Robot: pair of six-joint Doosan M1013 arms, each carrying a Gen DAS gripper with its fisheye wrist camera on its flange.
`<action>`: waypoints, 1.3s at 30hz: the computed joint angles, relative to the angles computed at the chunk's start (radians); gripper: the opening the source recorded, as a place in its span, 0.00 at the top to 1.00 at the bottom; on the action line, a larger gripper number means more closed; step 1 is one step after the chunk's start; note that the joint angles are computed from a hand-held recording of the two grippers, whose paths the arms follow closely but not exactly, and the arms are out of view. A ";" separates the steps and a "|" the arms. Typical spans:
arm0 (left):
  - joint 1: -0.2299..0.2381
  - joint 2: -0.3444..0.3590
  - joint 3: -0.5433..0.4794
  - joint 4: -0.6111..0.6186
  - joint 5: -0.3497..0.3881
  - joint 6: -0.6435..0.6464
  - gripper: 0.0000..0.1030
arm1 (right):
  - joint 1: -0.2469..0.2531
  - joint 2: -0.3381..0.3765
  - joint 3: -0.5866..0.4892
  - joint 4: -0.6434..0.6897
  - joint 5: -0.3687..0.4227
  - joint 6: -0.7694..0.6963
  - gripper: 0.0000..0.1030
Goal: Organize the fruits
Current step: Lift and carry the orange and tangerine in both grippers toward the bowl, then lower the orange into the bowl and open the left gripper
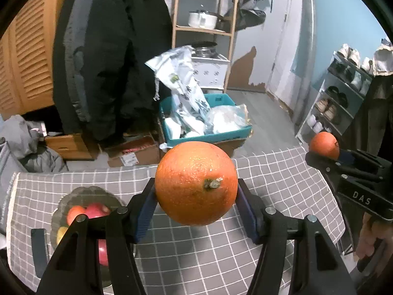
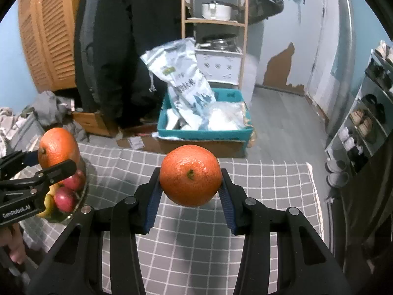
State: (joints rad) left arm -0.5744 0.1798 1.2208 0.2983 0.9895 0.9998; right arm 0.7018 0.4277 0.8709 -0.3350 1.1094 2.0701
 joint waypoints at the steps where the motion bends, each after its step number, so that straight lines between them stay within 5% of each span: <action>1: 0.002 -0.005 0.004 0.002 -0.002 -0.004 0.39 | 0.004 0.001 -0.005 0.000 -0.002 -0.003 0.58; 19: 0.063 -0.090 0.098 0.058 -0.001 -0.082 0.39 | 0.055 0.102 -0.190 0.076 0.023 -0.117 0.58; 39: 0.156 -0.149 0.193 0.038 0.014 -0.119 0.39 | 0.094 0.321 -0.545 0.174 0.189 -0.221 0.58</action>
State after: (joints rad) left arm -0.4181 0.0309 1.4135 0.3359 1.0034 0.8810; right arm 0.7954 0.7484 0.3256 -0.1605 1.2985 1.8488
